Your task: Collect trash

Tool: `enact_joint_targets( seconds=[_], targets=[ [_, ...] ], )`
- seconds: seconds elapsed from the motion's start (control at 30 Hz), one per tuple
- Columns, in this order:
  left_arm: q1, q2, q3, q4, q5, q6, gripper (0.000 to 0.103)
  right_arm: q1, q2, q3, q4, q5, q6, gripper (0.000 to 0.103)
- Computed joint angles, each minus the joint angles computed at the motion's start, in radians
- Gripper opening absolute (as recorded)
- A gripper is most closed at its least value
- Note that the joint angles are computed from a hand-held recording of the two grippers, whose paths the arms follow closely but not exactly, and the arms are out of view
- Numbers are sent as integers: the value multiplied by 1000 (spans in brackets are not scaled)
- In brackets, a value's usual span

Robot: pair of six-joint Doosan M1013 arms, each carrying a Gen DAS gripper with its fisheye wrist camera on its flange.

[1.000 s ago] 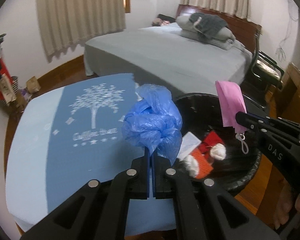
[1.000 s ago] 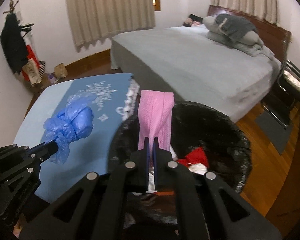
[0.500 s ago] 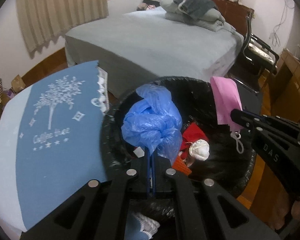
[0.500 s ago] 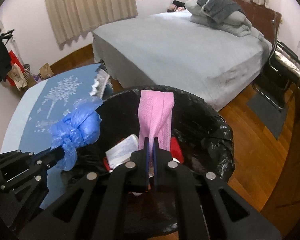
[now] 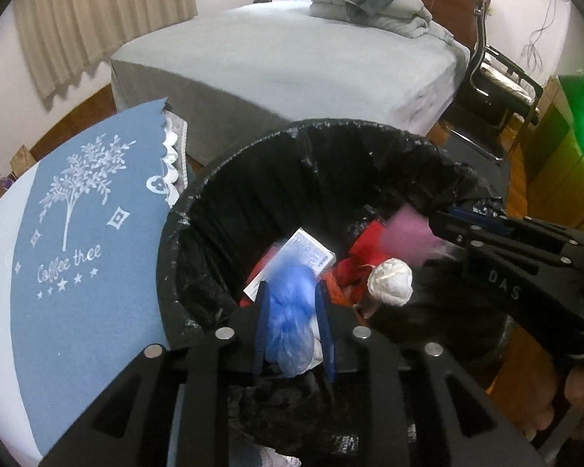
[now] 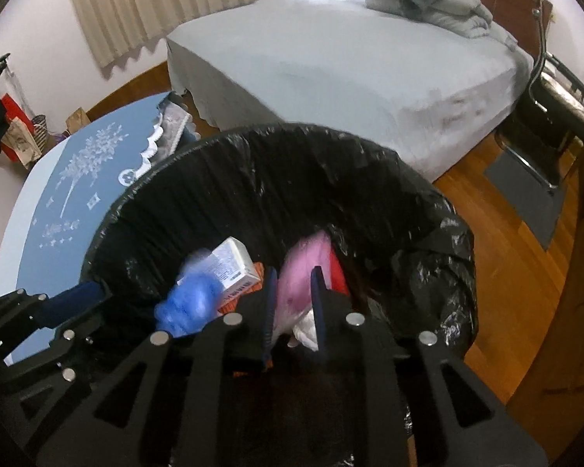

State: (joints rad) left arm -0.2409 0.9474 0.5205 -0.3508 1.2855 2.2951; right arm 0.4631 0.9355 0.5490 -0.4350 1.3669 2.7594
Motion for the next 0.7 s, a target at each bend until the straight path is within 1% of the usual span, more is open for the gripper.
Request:
enact_joint_targets(
  seconds=[0.07, 0.13, 0.2, 0.3, 0.37, 0.43, 0.5, 0.53, 0.57, 0.6, 0.7],
  targets=[
    [1, 0, 0, 1, 1, -1, 34, 0, -4, 11, 4, 1, 5, 20],
    [4, -2, 3, -2, -4, -1, 41, 0, -10, 25, 8, -2, 14, 20],
    [6, -1, 1, -5, -3, 0, 42, 0, -11, 28, 10, 0, 20, 20],
    [8, -2, 1, -11, -3, 5, 50, 4, -9, 24, 14, 8, 24, 22],
    [12, -2, -2, -16, -6, 1, 60, 7, -7, 18, 12, 15, 31, 32],
    [17, -3, -6, -25, -6, 2, 63, 14, -3, 5, -1, 30, 36, 39],
    [22, -2, -14, -29, -3, 0, 65, 18, 3, -13, -7, 44, 37, 40],
    [27, -3, -16, -34, -4, 0, 68, 21, 1, -14, -11, 48, 47, 42],
    [32, 0, -26, -41, 0, -4, 71, 22, 0, -16, -15, 52, 55, 47],
    [37, 4, -39, -47, 6, -10, 72, 25, -2, -18, -24, 59, 66, 49],
    [53, 19, -87, -68, 17, -32, 77, 32, -5, -33, -50, 80, 75, 50]
  ],
)
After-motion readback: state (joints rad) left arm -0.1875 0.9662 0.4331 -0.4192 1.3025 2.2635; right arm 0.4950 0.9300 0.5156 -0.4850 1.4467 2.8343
